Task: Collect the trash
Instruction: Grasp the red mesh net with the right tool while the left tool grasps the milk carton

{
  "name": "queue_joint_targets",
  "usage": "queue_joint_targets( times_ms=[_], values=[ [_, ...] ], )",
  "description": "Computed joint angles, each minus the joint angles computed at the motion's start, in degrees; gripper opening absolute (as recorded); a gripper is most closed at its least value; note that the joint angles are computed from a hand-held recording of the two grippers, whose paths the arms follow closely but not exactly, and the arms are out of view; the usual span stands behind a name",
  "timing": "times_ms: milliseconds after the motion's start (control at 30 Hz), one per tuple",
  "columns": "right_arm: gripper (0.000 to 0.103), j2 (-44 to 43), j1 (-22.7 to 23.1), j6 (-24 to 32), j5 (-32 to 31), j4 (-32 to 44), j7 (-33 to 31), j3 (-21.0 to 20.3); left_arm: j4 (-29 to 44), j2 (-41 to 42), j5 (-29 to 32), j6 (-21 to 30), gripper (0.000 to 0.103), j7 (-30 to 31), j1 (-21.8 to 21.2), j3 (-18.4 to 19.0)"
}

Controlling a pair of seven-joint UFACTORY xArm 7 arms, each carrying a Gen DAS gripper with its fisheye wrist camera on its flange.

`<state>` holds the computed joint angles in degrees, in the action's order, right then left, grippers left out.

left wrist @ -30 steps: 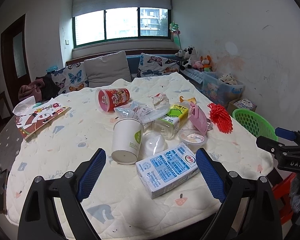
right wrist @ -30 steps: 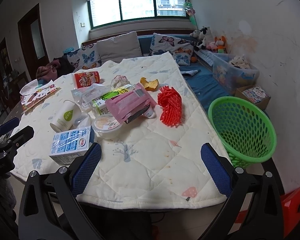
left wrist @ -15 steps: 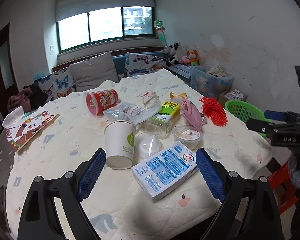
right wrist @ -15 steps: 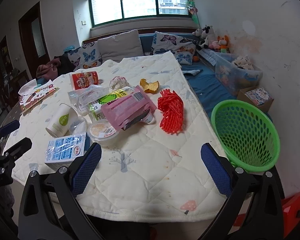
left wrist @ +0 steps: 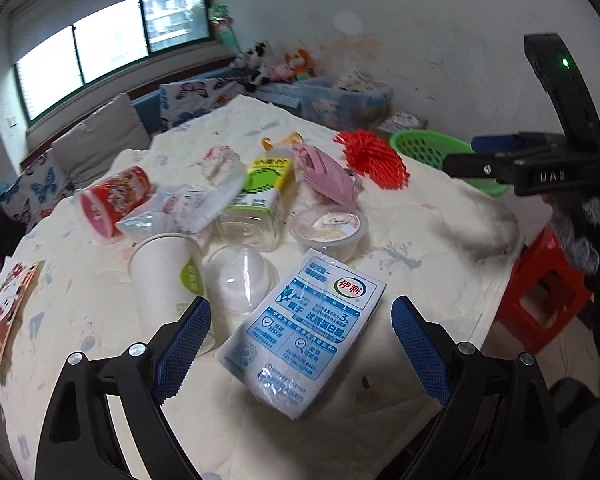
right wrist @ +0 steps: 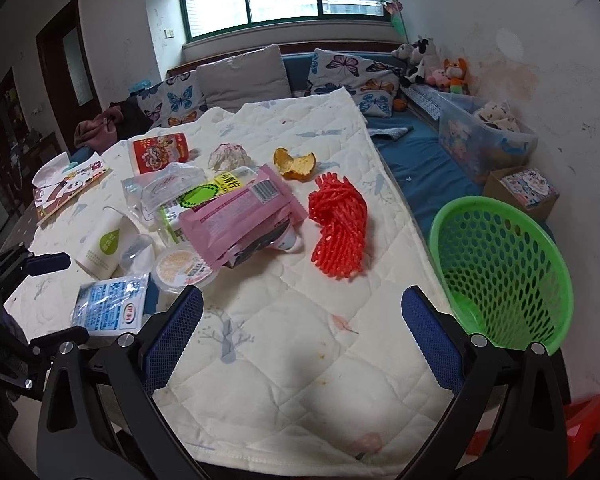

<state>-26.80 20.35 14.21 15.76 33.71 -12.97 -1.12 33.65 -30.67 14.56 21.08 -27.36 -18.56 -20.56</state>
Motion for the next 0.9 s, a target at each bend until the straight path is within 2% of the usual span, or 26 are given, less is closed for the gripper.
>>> queue_joint_targets(
  times_ms=[300,533,700,900],
  values=[
    [0.099,3.48,1.13,1.16,3.2,3.0,-4.4,-2.36,4.62,8.52,-0.37,1.3,0.089,9.91,-2.58,3.35],
    [0.099,7.48,2.9,4.45,11.68,8.07,-11.0,-5.1,6.39,12.12,-2.85,2.53,0.088,14.28,-3.76,4.99],
    [0.099,9.57,2.65,7.56,18.51,11.32,-16.2,-4.37,6.27,12.8,-5.09,1.94,0.076,15.95,-4.43,5.87],
    [0.096,13.91,-1.16,8.06,20.92,15.34,-18.16,-1.45,5.94,12.69,-4.68,1.6,0.074,15.95,-4.12,5.45]
  ],
)
